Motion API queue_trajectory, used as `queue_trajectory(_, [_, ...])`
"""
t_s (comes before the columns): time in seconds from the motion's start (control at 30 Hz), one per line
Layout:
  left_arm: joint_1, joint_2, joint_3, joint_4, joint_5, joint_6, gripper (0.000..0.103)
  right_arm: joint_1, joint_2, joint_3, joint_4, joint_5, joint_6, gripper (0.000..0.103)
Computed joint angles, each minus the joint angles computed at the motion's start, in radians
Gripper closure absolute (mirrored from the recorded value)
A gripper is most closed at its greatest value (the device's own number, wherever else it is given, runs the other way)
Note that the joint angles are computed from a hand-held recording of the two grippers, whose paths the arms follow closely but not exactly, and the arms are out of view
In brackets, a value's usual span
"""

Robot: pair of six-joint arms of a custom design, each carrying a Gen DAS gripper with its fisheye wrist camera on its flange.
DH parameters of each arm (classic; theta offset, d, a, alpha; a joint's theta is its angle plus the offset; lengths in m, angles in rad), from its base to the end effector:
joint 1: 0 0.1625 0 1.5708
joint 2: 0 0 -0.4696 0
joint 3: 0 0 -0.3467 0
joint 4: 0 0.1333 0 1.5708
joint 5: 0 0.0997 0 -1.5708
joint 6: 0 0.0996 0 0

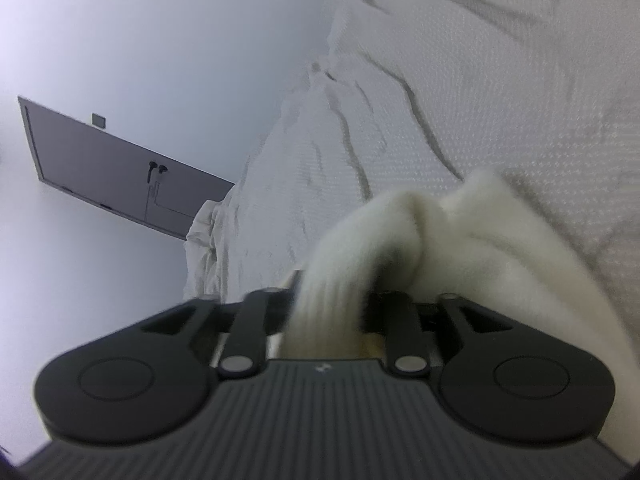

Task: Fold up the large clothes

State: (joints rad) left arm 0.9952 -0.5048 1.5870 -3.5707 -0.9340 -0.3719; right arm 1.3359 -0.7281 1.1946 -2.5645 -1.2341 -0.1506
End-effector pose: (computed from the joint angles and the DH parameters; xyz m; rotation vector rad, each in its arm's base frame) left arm -0.2184 -0.6903 0.1140 -0.1557 2.6102 -1.5227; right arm -0.0231 -0.8105 0.2880 -0.0103 2.8010 -0.8322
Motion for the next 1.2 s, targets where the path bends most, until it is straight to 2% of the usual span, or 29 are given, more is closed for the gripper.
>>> queue_trajectory(0.03, [-0.011,0.001,0.006,-0.013,0.011,0.007,0.036,0.0,-0.012,0.019,-0.019,0.006,-0.015,0.04])
queue_trajectory(0.07, [-0.021,0.002,0.015,-0.035,0.021,0.024,0.032,-0.001,-0.025,0.04,-0.03,0.02,-0.026,0.025])
queue_trajectory(0.13, [-0.041,0.003,0.03,-0.08,0.028,0.059,0.027,-0.001,-0.053,0.079,-0.041,0.037,-0.051,0.023])
queue_trajectory(0.3, [-0.08,0.001,0.065,-0.103,0.062,0.084,0.025,-0.006,-0.116,0.185,-0.072,0.058,-0.136,0.023])
queue_trajectory(0.43, [-0.099,0.013,0.066,-0.047,0.109,0.083,0.025,0.012,-0.123,0.239,-0.094,-0.004,-0.214,0.025])
queue_trajectory(0.53, [-0.111,0.032,0.051,0.012,0.167,0.087,0.025,0.037,-0.117,0.287,-0.177,-0.083,-0.3,0.035])
queue_trajectory(0.63, [-0.119,0.053,0.036,0.073,0.242,0.091,0.026,0.06,-0.099,0.307,-0.255,-0.159,-0.356,0.05])
queue_trajectory(0.7, [-0.123,0.075,0.018,0.082,0.281,0.125,0.026,0.067,-0.083,0.313,-0.308,-0.222,-0.384,0.07])
queue_trajectory(0.77, [-0.127,0.092,0.004,0.083,0.329,0.162,0.026,0.078,-0.059,0.316,-0.386,-0.297,-0.427,0.077])
queue_trajectory(1.0, [-0.139,0.144,-0.063,0.136,0.546,0.198,0.036,0.091,-0.007,0.321,-0.648,-0.425,-0.534,0.077])
queue_trajectory(1.2, [-0.138,0.197,-0.145,0.027,0.722,0.406,0.036,0.086,0.013,0.266,-0.721,-0.463,-0.515,0.081])
